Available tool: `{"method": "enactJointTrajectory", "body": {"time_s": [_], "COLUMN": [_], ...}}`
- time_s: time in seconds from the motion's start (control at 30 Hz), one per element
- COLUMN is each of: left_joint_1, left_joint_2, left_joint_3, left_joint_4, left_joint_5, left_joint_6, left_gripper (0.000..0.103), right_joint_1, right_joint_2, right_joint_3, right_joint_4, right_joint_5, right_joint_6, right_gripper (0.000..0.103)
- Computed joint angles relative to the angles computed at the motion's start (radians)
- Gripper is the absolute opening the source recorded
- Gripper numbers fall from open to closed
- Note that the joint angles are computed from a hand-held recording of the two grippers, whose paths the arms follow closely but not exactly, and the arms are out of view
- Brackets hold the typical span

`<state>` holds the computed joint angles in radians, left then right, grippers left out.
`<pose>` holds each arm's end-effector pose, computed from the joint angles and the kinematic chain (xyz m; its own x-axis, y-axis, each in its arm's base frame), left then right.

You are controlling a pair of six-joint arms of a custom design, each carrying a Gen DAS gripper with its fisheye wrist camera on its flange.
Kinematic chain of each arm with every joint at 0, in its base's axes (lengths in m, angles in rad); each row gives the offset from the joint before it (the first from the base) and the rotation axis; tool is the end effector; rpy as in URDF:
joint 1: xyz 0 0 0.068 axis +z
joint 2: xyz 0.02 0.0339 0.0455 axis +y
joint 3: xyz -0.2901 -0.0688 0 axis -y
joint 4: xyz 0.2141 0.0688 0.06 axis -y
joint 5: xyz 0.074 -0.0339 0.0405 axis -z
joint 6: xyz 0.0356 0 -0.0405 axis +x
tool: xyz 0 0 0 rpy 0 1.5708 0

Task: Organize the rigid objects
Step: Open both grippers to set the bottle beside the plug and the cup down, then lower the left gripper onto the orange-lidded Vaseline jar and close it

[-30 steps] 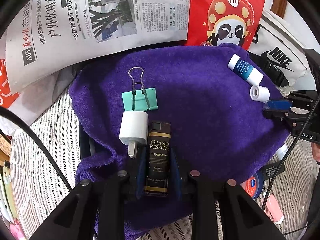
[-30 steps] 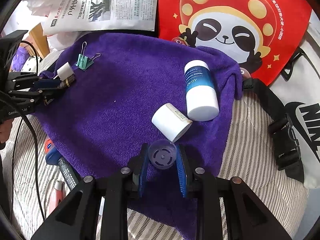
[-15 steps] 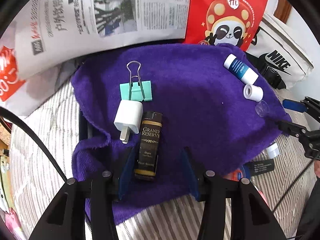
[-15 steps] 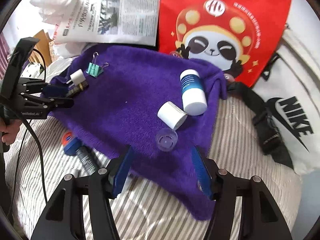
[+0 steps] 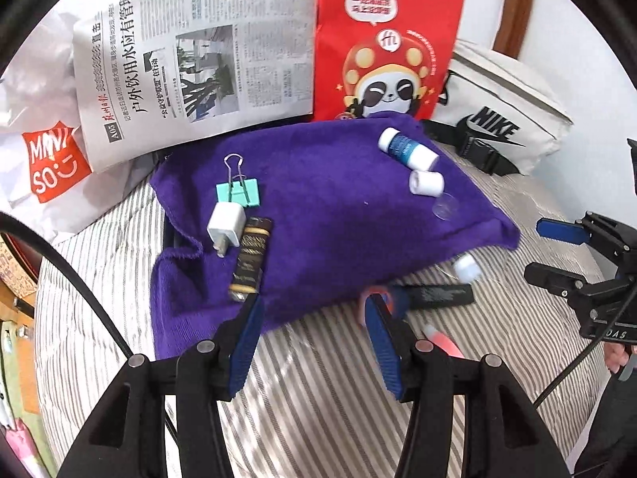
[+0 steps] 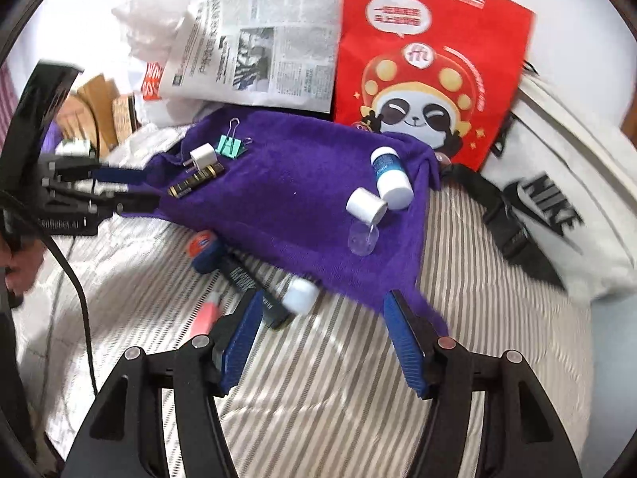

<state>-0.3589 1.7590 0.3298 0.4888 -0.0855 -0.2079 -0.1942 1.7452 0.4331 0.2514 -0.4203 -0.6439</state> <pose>0.2149 -0.0774 0.1066 -0.8025 0.0814 -0.5910 0.1402 0.9886 -0.0542 0.2335 -0.0311 0.1146 -0.6732 -0.4262 -0.6043 -0.5295 0.8483 -0.0083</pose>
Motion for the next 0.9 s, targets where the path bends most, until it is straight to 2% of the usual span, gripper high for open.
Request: {"method": "enactJointTrajectory", "body": {"time_s": [0.1, 0.23, 0.4, 0.47, 0.57, 0.73, 0.9], "left_joint_1": [-0.052, -0.112, -0.189, -0.205, -0.202, -0.186, -0.176], "left_joint_2": [0.022, 0.123, 0.211, 0.246, 0.277, 0.324, 0.362], "left_joint_3": [-0.048, -0.060, -0.032, 0.000, 0.039, 0.091, 0.122], "left_joint_4": [0.075, 0.174, 0.248, 0.237, 0.215, 0.187, 0.185], "left_joint_5": [-0.029, -0.049, -0.097, -0.128, -0.126, -0.118, -0.105], "left_joint_6": [-0.039, -0.090, -0.092, -0.091, -0.086, -0.095, -0.108], "left_gripper": [0.050, 0.050, 0.051, 0.051, 0.050, 0.050, 0.050], "right_joint_1": [-0.084, -0.178, -0.262, -0.288, -0.320, -0.312, -0.314], "right_joint_2": [-0.011, -0.010, 0.019, 0.038, 0.080, 0.099, 0.123], "right_joint_3": [-0.026, -0.080, -0.136, -0.164, -0.160, -0.175, -0.159], "right_joint_4": [-0.023, 0.010, 0.037, 0.072, 0.041, 0.094, 0.089], "right_joint_5": [-0.076, -0.138, -0.165, -0.162, -0.171, -0.153, -0.158], "right_joint_6": [0.018, 0.040, -0.021, -0.047, -0.105, -0.099, -0.101], "right_gripper": [0.063, 0.063, 0.063, 0.063, 0.063, 0.063, 0.063]}}
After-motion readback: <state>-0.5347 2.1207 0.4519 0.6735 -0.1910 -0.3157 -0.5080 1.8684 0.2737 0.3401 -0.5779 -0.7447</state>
